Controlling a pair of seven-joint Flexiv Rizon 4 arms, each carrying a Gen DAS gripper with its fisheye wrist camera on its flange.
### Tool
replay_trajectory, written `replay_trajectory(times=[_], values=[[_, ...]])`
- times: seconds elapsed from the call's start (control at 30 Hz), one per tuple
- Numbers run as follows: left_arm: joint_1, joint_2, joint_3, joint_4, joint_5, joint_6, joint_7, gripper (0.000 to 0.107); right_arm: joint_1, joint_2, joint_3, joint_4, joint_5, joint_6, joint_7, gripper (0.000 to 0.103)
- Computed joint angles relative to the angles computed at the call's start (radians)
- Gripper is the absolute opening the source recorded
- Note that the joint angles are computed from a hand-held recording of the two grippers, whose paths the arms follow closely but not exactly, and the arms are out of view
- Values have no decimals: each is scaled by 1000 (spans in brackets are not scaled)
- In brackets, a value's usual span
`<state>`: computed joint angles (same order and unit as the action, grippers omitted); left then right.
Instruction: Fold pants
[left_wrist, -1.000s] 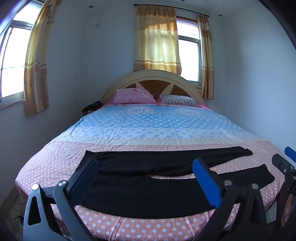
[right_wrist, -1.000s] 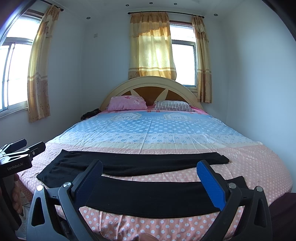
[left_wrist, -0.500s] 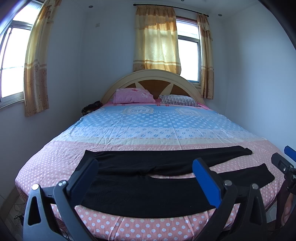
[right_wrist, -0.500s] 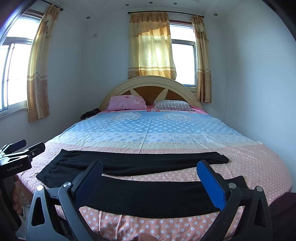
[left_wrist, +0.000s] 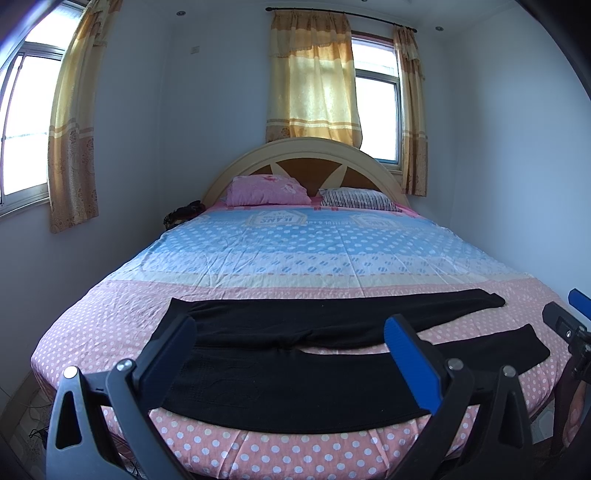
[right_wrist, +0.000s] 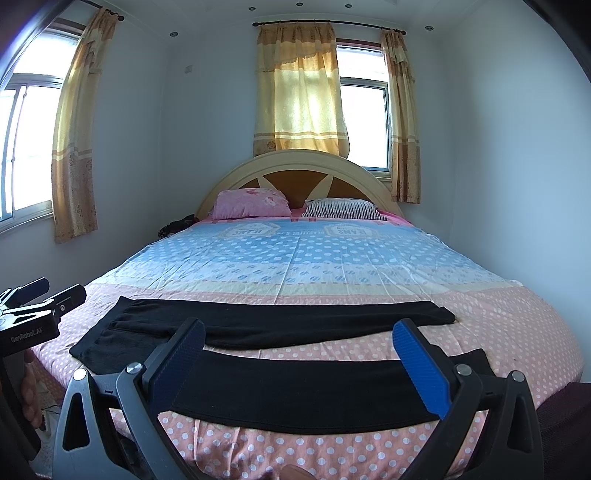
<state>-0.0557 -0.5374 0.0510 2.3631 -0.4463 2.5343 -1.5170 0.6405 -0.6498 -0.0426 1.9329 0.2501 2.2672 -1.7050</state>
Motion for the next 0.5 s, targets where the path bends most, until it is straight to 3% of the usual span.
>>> replay_trajectory(times=[0.5], values=[[5, -16, 1, -6, 8, -4, -3, 103, 16, -1, -15, -6, 17, -22, -10, 102]])
